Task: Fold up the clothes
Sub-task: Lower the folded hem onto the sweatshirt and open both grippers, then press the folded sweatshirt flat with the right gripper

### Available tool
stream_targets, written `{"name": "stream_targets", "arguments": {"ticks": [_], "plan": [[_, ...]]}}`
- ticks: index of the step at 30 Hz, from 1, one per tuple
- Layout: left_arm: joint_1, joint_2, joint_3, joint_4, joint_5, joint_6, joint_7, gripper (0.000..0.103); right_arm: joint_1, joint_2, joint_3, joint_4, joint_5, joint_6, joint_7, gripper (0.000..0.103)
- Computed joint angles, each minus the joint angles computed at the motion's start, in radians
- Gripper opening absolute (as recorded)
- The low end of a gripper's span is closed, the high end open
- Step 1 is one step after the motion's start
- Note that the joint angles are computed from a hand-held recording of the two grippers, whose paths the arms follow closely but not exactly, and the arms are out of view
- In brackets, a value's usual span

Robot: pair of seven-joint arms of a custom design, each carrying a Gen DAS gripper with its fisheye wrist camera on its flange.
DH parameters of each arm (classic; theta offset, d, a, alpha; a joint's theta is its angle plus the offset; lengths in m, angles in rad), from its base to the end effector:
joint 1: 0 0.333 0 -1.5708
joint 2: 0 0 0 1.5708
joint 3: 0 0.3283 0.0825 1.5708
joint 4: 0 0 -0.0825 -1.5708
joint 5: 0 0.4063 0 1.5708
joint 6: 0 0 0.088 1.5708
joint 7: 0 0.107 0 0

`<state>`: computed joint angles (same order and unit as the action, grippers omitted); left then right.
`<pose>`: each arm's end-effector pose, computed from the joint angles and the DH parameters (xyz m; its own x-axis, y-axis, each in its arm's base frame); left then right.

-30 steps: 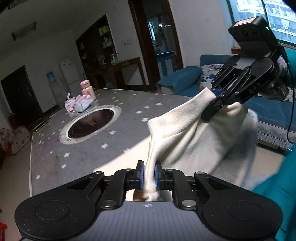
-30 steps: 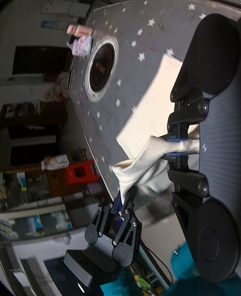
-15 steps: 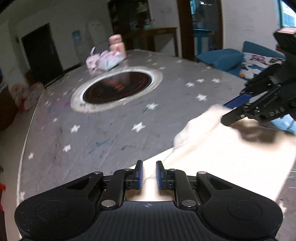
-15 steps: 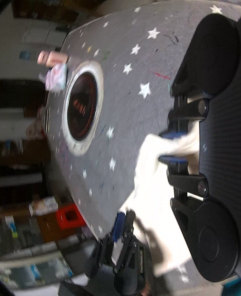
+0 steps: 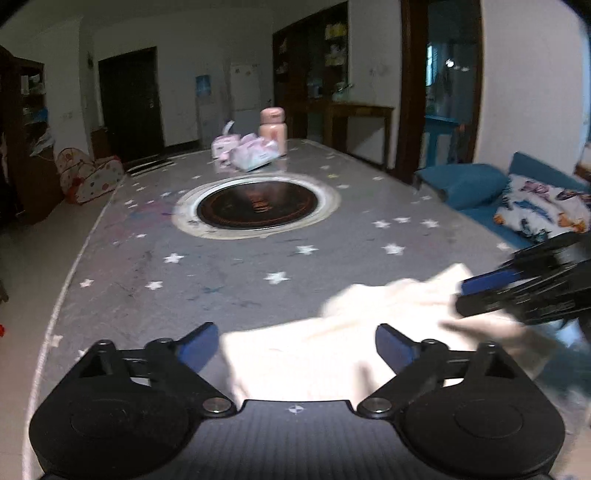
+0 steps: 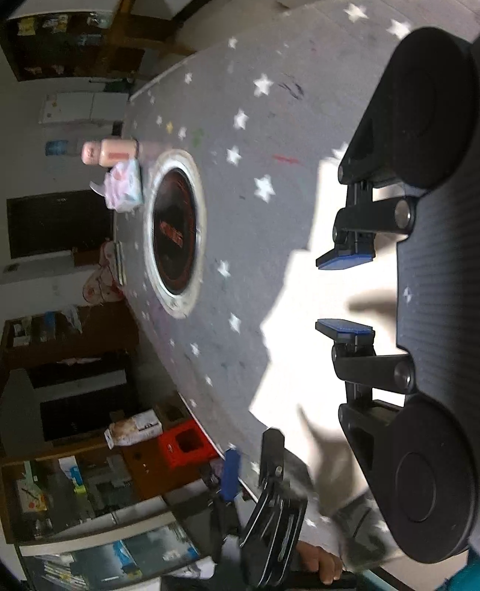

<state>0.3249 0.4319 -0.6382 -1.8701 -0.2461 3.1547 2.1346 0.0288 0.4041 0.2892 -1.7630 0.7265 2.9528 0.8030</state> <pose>0.6881 -0.1406 0.4264 -0.4380 -0.8989 -0.0073 -0.5188 0.2594 -0.8146 0.6994 0.1565 0.4205 0.4067 -0.9002 -0.1556 -0.6379 -0.1578 -0.7538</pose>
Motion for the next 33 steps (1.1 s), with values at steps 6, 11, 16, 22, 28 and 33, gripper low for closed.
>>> {"name": "stream_targets", "arguments": {"ticks": [6,11,16,22,28,33], "plan": [[0.319,0.045,-0.386,-0.109,-0.059,0.039,0.112,0.100,0.017,0.034,-0.025,0.009,-0.031,0.015,0.078,0.028],[0.353,0.066,-0.415,-0.138,0.017,0.017,0.019,0.103,-0.019,0.052,0.015,0.015,-0.024,0.034,0.092,0.029],[0.336,0.065,-0.382,-0.133,0.013,-0.035,-0.040,0.103,-0.008,0.053,0.016,0.025,-0.066,0.042,0.098,0.036],[0.298,0.030,-0.330,-0.146,-0.029,-0.012,-0.036,0.103,0.051,0.087,-0.054,0.074,-0.203,0.010,0.233,0.041],[0.440,0.058,-0.473,-0.199,0.011,0.057,-0.036,0.103,0.031,0.086,-0.011,0.105,-0.244,-0.019,0.196,0.061],[0.528,0.077,-0.553,-0.237,0.092,0.056,-0.055,0.103,0.108,0.148,-0.067,0.211,-0.332,-0.085,0.237,0.071]]}}
